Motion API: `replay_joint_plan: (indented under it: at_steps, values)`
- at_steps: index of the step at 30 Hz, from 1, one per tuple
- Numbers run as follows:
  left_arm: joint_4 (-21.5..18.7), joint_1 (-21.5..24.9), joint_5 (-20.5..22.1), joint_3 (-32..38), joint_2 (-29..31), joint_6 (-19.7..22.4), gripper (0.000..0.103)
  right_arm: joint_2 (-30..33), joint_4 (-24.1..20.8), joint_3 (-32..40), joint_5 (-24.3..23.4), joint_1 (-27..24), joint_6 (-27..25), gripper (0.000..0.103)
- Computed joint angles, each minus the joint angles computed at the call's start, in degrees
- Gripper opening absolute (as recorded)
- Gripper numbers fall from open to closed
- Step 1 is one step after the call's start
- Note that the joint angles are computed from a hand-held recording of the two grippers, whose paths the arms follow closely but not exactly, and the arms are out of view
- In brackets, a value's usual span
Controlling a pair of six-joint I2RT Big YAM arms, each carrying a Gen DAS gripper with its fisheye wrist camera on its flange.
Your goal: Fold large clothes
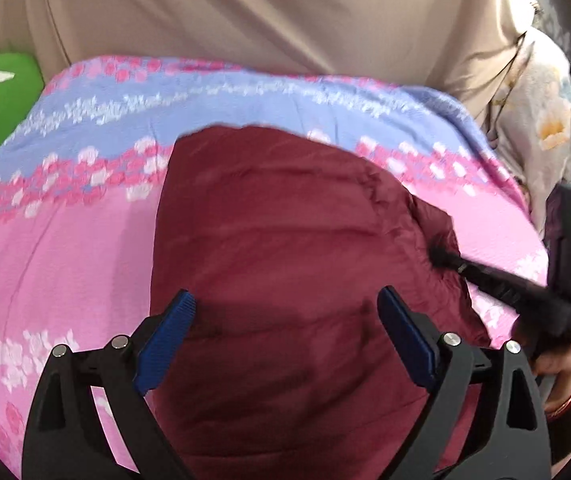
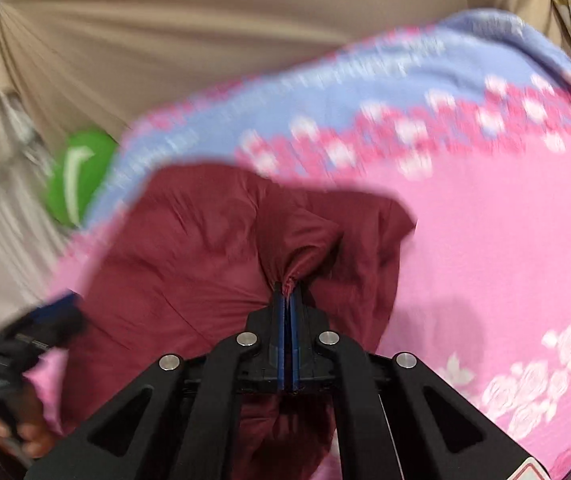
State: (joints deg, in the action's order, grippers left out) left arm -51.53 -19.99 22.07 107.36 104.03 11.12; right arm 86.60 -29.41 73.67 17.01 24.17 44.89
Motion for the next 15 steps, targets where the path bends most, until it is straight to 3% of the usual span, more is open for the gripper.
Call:
replay_joint_plan:
  at_steps: [4,7,10,15]
  values:
    - [2.98,-0.88,-4.52,-2.80,-0.87,0.51,0.093,2.35,-4.21,3.14,3.86,1.48,0.93,0.005]
    - [3.61,-0.73,-5.36,-3.89,-1.26,-0.19,0.094,-1.70,-3.90,0.77,6.28,2.94,4.51,0.011]
    - [3.82,-0.40,-5.22,-4.42,-1.49,-0.37,0.095,-6.32,-3.61,-2.02,11.86,7.53,6.97,0.011]
    - [4.60,-0.32,-5.52,-5.78,-2.35,-0.14,0.095,-7.58,-4.55,-2.25,15.56,15.38,8.45,0.011]
